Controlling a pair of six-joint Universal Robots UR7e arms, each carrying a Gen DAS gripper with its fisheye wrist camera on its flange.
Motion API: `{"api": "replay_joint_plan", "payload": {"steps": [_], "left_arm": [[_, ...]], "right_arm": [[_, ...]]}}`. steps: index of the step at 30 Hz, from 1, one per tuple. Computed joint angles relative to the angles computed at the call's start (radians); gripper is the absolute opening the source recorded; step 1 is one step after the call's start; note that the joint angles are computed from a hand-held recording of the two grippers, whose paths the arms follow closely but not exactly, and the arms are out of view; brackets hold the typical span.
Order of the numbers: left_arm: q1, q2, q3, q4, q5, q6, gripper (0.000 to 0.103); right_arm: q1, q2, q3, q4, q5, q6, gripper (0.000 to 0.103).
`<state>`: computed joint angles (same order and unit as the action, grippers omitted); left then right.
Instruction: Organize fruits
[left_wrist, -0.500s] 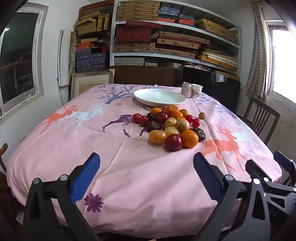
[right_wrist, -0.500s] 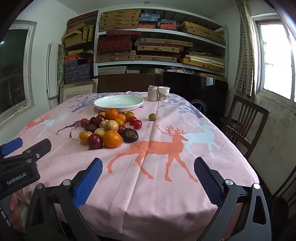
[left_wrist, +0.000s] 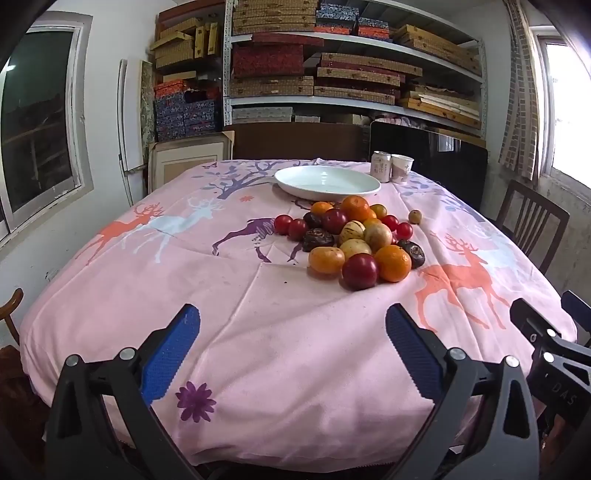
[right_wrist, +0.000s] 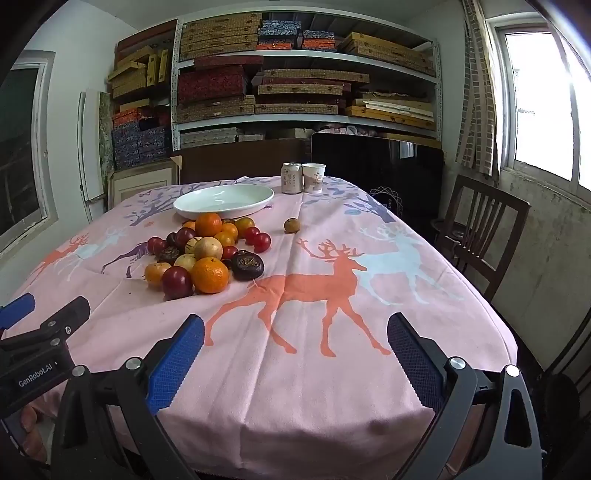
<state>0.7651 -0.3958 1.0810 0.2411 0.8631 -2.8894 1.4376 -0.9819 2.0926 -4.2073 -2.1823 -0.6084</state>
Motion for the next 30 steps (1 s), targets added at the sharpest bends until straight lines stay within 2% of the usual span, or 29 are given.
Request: {"api": "replay_joint_plan", "payload": {"steps": [4, 7, 12, 14, 17, 21, 23, 27, 30], "left_arm": [[0.006, 0.018, -0.02, 0.01, 0.012, 0.038, 0.099], [0.013, 0.016, -0.019, 0.004, 0.038, 0.054, 0.099], [0.017, 0.03, -0.06, 0.024, 0.018, 0.084, 0.099], [0.02, 0.053, -0.111, 0.079, 0.015, 0.083, 0.099], [0.024, 0.072, -0.152, 0.099, 0.008, 0.082, 0.099], [0.046, 0.122, -0.272, 0.227, 0.093, 0.043, 0.099], [0.047, 0.153, -0.333, 0.28, 0.102, 0.031, 0.099], [0.035, 0.162, -0.343, 0.25, 0.051, 0.057, 0.099], [0.038, 0.147, -0.321, 0.208, 0.071, 0.035, 0.099]], "right_arm": [[0.004, 0.016, -0.013, 0.004, -0.005, -0.023, 0.1], [0.002, 0.02, -0.011, -0.011, 0.024, -0.047, 0.1], [0.002, 0.011, -0.02, 0.024, 0.057, -0.062, 0.1], [0.003, 0.0, -0.03, 0.06, 0.061, -0.035, 0.1], [-0.008, -0.026, -0.037, 0.138, 0.083, 0.04, 0.1], [-0.015, -0.03, -0.068, 0.217, 0.074, 0.068, 0.1], [-0.012, -0.02, -0.079, 0.207, 0.056, 0.065, 0.1], [-0.005, -0.014, -0.075, 0.177, 0.045, 0.035, 0.1], [-0.013, -0.032, -0.053, 0.195, 0.075, 0.075, 0.1]]}}
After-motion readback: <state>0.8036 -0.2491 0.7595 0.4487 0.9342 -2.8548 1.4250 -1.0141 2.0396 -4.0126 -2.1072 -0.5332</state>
